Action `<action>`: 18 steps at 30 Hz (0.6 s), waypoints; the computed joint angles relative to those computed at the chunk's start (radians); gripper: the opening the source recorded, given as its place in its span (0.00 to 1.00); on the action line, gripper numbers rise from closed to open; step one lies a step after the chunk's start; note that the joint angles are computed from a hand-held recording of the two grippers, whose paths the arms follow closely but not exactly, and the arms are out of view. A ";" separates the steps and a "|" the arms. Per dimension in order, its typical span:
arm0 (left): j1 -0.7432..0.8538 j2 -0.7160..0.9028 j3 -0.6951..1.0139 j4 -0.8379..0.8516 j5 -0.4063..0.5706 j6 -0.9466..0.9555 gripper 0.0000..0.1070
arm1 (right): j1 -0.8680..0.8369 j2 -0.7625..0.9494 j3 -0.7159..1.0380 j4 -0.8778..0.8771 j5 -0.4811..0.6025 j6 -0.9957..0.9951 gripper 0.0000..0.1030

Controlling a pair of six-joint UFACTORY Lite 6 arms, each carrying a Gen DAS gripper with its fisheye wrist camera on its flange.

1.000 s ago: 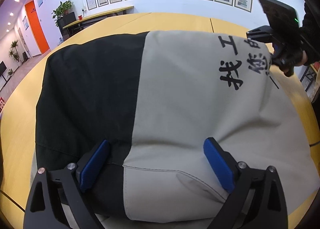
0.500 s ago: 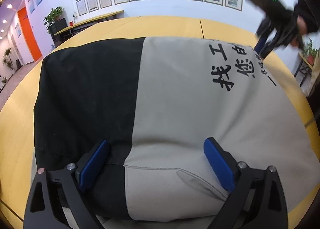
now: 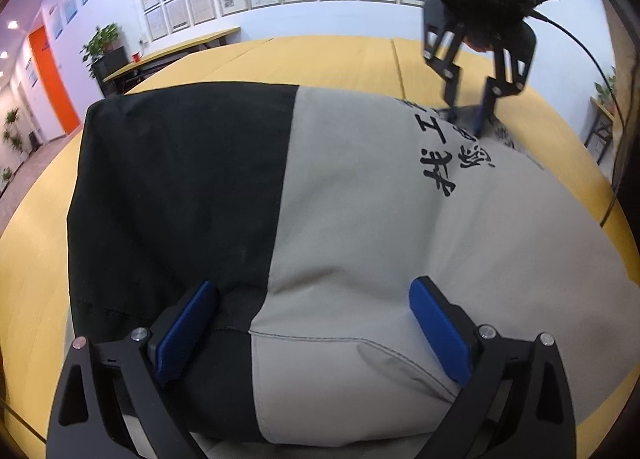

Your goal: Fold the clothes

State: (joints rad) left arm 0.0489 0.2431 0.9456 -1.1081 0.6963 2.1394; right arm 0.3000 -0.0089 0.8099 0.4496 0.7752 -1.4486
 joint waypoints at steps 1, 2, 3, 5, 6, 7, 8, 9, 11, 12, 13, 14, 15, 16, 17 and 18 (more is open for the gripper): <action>-0.002 0.000 -0.001 0.007 0.012 0.016 0.96 | 0.007 -0.037 -0.039 -0.008 0.016 0.034 0.24; -0.018 -0.001 0.001 0.016 0.013 0.021 0.96 | 0.021 -0.090 -0.092 -0.008 0.035 0.076 0.24; -0.037 0.000 0.006 0.028 0.014 0.022 0.96 | 0.042 -0.166 -0.163 -0.003 0.046 0.118 0.24; -0.057 0.009 0.017 0.033 0.018 0.039 0.96 | 0.080 -0.290 -0.263 -0.003 0.044 0.224 0.24; -0.061 0.028 0.038 0.044 0.026 0.029 0.96 | 0.094 -0.322 -0.284 -0.008 0.042 0.281 0.23; -0.062 0.046 0.058 0.056 0.035 0.018 0.96 | 0.107 -0.330 -0.280 -0.023 0.042 0.331 0.20; -0.064 0.057 0.070 0.059 0.038 0.016 0.96 | 0.111 -0.306 -0.241 -0.038 0.052 0.364 0.06; -0.068 0.066 0.081 0.063 0.039 0.011 0.96 | 0.095 -0.293 -0.189 -0.023 0.065 0.355 0.00; -0.073 0.079 0.094 0.058 0.039 0.012 0.96 | 0.039 -0.228 -0.058 0.053 0.074 0.285 0.00; -0.073 0.087 0.102 0.054 0.042 0.012 0.96 | 0.020 -0.171 0.036 0.080 0.073 0.275 0.01; -0.074 0.095 0.109 0.051 0.043 0.011 0.96 | 0.024 -0.079 0.090 0.065 0.033 0.259 0.01; -0.076 0.098 0.112 0.047 0.042 0.012 0.96 | 0.043 0.016 0.148 0.008 -0.005 0.281 0.01; -0.081 0.090 0.099 0.037 0.033 0.020 0.96 | 0.059 0.112 0.213 -0.055 -0.035 0.311 0.01; -0.087 0.080 0.086 0.027 0.024 0.028 0.96 | 0.062 0.207 0.238 -0.086 -0.062 0.305 0.01; -0.092 0.071 0.072 0.017 0.015 0.037 0.96 | 0.055 0.261 0.271 -0.074 -0.056 0.287 0.00; -0.098 0.062 0.060 0.008 0.005 0.044 0.96 | 0.038 0.298 0.290 -0.022 -0.050 0.233 0.00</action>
State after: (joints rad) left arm -0.0492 0.3051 1.0058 -1.1006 0.7011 2.1829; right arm 0.3377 0.2887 1.0999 0.4278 0.7256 -1.2154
